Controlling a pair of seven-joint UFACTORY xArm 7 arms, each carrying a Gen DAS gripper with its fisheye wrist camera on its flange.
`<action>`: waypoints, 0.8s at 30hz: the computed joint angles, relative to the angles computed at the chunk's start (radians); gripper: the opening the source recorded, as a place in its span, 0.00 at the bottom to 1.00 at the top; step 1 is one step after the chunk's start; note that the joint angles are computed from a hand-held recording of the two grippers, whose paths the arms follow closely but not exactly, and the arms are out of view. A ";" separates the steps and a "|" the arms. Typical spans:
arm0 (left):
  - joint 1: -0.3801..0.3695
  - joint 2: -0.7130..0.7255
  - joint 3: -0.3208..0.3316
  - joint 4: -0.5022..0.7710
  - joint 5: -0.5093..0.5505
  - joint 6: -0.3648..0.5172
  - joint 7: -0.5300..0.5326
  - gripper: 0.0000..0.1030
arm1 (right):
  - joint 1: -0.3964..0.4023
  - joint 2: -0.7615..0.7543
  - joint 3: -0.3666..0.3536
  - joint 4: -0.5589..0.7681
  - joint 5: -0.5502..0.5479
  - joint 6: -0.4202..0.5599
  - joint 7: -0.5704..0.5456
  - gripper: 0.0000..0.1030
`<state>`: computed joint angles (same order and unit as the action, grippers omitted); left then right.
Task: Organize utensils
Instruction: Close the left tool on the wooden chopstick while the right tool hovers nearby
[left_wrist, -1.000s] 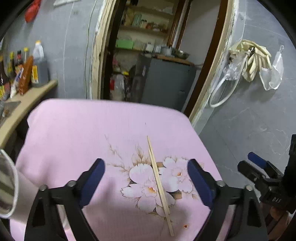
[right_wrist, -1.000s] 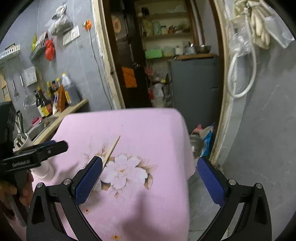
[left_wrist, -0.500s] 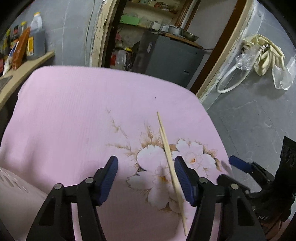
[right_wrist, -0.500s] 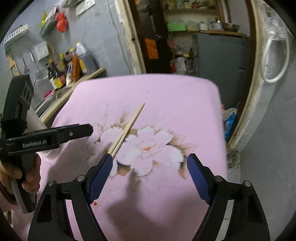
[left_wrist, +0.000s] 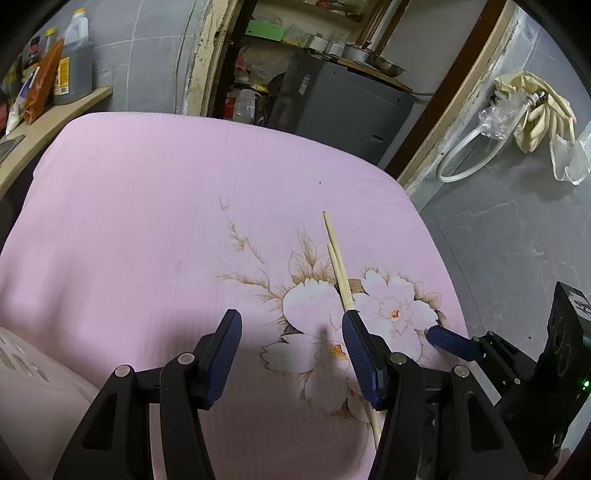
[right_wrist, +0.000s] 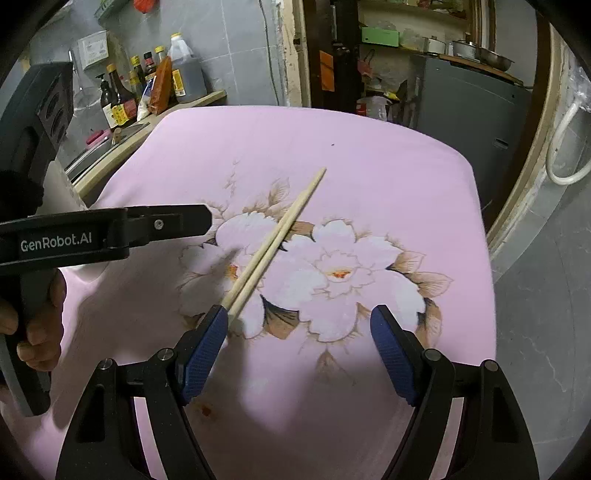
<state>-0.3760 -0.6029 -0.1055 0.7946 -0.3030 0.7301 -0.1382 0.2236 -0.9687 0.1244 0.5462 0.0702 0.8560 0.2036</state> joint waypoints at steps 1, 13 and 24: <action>-0.001 0.000 0.000 0.000 0.000 0.000 0.001 0.53 | -0.001 0.003 0.007 0.003 -0.003 0.004 0.004 0.73; -0.006 0.008 0.005 0.008 -0.012 0.004 0.007 0.53 | 0.006 0.035 0.007 0.020 -0.010 0.006 0.006 0.73; -0.002 0.031 0.005 0.021 -0.015 0.020 -0.002 0.50 | -0.020 0.054 0.049 0.055 -0.061 0.065 0.040 0.72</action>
